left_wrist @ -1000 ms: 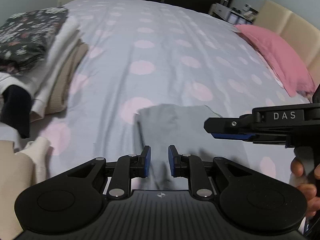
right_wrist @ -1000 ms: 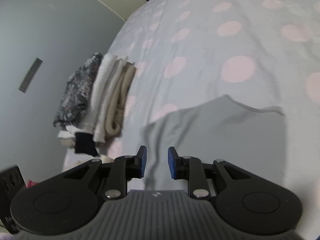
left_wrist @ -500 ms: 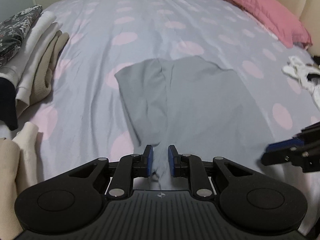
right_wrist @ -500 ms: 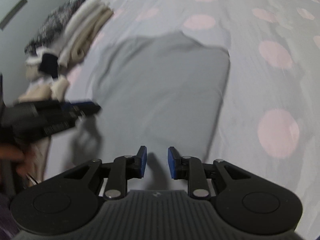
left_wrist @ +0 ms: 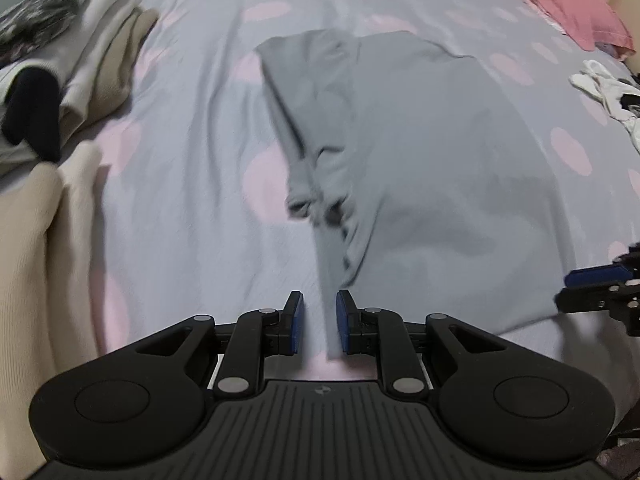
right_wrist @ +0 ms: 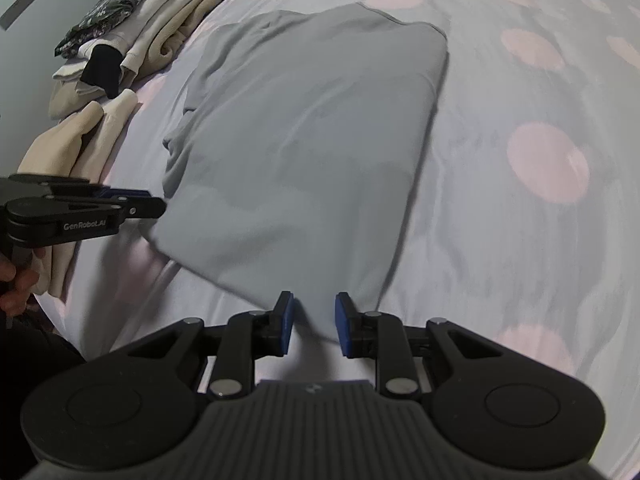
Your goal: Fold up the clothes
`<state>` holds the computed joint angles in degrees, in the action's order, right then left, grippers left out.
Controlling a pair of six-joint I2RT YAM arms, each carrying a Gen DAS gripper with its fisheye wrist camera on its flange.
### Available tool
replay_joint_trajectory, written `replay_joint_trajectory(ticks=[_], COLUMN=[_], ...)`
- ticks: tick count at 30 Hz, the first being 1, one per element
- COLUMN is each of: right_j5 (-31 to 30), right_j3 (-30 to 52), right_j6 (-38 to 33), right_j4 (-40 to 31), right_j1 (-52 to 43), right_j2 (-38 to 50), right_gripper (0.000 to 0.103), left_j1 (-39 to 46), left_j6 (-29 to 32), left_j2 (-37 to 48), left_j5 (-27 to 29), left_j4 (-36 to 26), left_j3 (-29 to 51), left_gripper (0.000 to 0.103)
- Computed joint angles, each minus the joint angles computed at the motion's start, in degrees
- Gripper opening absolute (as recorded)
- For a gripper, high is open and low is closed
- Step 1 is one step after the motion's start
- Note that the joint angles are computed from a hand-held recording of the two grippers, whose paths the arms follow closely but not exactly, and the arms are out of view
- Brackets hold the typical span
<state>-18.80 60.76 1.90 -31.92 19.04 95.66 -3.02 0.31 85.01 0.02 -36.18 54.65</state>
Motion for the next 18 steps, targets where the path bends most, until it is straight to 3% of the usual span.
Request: replay_joint_trajectory(ticks=[4, 8, 9, 12, 18], right_j5=[0.2, 1.1, 1.5, 1.3, -3.7], right_j3=[-4.6, -9.8, -11.3, -15.4, -16.6], right_j6=[2.0, 5.0, 5.8, 8.5, 10.4], right_j4=[2.0, 4.6, 5.8, 10.4, 13.8], right_j1=[-0.4, -1.0, -1.2, -3.4, -9.4], right_j2=[-4.2, -9.5, -11.0, -14.4, -12.5], right_gripper=[0.027, 0.032, 0.034, 0.039, 0.039], left_j1=[-0.3, -0.9, -1.1, -1.9, -3.9], left_j6=[-1.1, -5.6, -6.7, -10.9, -14.1], left_j2=[-3.2, -8.1, -9.3, -13.0, -11.0], left_j5=[-2.2, -0.9, 0.0, 2.2, 0.5], left_j4=[-1.7, -0.4, 0.5, 4.2, 4.9], left_j3=[-1.5, -4.1, -4.9, -7.4, -7.7], left_gripper=[0.016, 0.016, 0.021, 0.056, 0.057])
